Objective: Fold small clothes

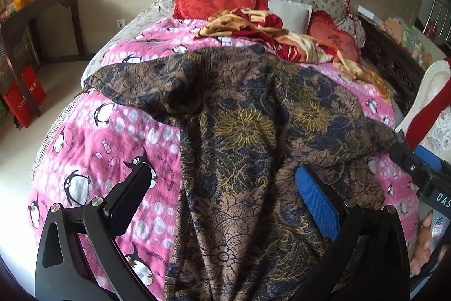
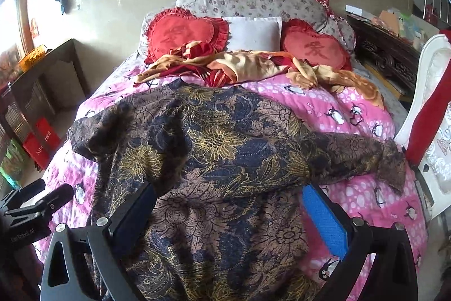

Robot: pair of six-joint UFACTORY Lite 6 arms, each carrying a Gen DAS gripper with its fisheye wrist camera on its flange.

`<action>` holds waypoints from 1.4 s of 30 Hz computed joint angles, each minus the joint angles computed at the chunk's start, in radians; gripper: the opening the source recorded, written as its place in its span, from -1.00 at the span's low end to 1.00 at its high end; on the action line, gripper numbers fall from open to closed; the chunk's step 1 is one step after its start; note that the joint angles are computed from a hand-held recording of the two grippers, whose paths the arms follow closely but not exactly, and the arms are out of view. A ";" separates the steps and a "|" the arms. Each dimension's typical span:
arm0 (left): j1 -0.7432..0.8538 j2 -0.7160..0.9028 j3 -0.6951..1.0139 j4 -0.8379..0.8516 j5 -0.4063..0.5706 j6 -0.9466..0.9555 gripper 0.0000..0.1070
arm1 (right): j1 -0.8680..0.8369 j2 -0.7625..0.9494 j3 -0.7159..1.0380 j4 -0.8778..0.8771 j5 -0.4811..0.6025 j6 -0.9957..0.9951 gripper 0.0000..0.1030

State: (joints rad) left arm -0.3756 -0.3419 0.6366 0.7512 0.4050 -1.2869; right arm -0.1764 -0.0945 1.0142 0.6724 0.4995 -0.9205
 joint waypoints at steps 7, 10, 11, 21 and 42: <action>-0.001 0.000 -0.022 0.022 -0.011 -0.041 0.92 | 0.051 0.042 -0.007 -0.047 -0.025 0.041 1.00; 0.007 0.009 -0.021 0.002 -0.021 -0.015 0.92 | 0.072 0.037 -0.010 -0.087 -0.033 0.076 1.00; 0.007 0.013 -0.018 -0.006 -0.019 -0.005 0.92 | 0.075 0.038 -0.009 -0.096 -0.036 0.088 1.00; 0.019 0.001 -0.024 0.001 -0.012 -0.022 0.92 | 0.093 0.046 -0.014 -0.118 -0.050 0.139 1.00; 0.005 0.086 -0.010 0.079 0.002 -0.115 0.92 | 0.101 0.085 -0.028 -0.054 -0.062 0.084 1.00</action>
